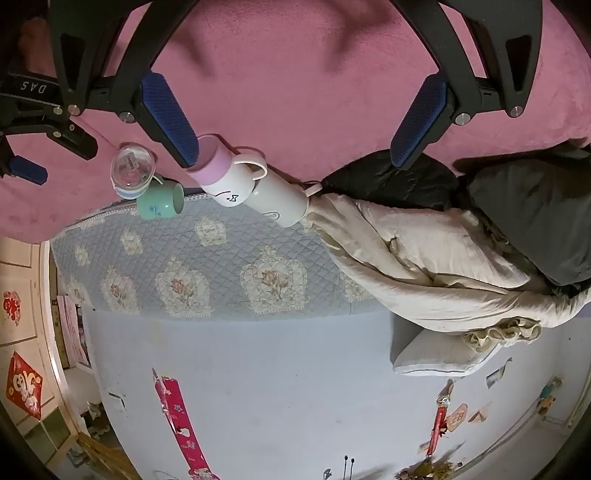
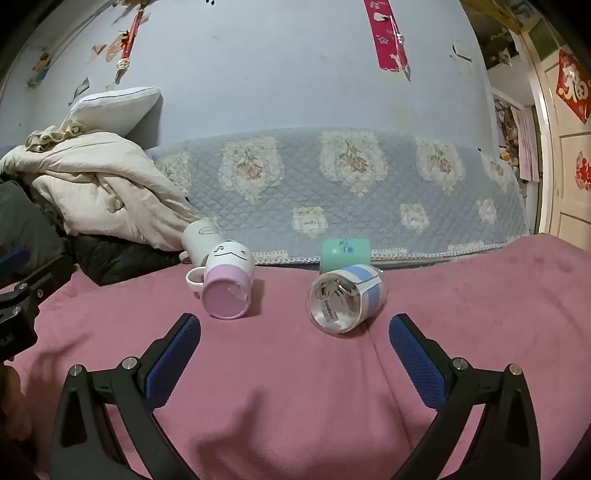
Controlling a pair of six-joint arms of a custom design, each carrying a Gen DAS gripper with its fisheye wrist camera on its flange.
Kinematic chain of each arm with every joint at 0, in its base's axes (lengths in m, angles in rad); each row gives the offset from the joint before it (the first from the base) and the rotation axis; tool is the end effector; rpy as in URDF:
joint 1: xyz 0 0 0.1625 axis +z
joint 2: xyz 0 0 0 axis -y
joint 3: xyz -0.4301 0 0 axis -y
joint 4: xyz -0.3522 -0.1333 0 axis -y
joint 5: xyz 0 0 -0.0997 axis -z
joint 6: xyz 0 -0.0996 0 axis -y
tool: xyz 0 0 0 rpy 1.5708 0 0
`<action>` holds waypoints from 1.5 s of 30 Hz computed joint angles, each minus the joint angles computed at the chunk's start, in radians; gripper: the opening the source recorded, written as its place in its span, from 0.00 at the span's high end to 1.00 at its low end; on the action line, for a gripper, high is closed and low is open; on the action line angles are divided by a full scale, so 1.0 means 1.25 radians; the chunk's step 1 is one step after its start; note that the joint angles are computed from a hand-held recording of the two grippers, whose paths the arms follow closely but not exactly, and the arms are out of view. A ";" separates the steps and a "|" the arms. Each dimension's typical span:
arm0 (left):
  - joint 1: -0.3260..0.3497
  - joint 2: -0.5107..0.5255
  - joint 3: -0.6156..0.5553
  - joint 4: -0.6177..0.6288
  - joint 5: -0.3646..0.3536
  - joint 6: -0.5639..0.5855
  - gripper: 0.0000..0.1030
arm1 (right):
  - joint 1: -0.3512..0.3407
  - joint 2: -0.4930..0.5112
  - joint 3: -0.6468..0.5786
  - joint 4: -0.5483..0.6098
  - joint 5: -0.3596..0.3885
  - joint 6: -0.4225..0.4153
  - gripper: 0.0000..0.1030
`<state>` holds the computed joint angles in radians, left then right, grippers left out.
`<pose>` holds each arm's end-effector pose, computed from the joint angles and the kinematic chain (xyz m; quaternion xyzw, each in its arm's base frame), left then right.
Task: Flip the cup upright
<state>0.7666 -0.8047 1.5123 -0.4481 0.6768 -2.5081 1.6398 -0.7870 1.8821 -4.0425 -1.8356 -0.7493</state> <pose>-0.2862 -0.5685 0.1311 0.2724 0.7115 -0.5770 0.2945 0.1469 -0.5697 0.2333 0.2276 -0.7357 0.5596 0.3062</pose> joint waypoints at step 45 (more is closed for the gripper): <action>0.002 -0.003 0.005 -0.010 0.003 0.017 0.00 | 0.001 -0.002 -0.006 0.022 -0.017 0.002 0.00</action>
<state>0.7692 -0.8084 1.5180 -0.4612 0.6803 -2.4868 1.6409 -0.7891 1.8750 -4.0145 -1.8573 -0.7464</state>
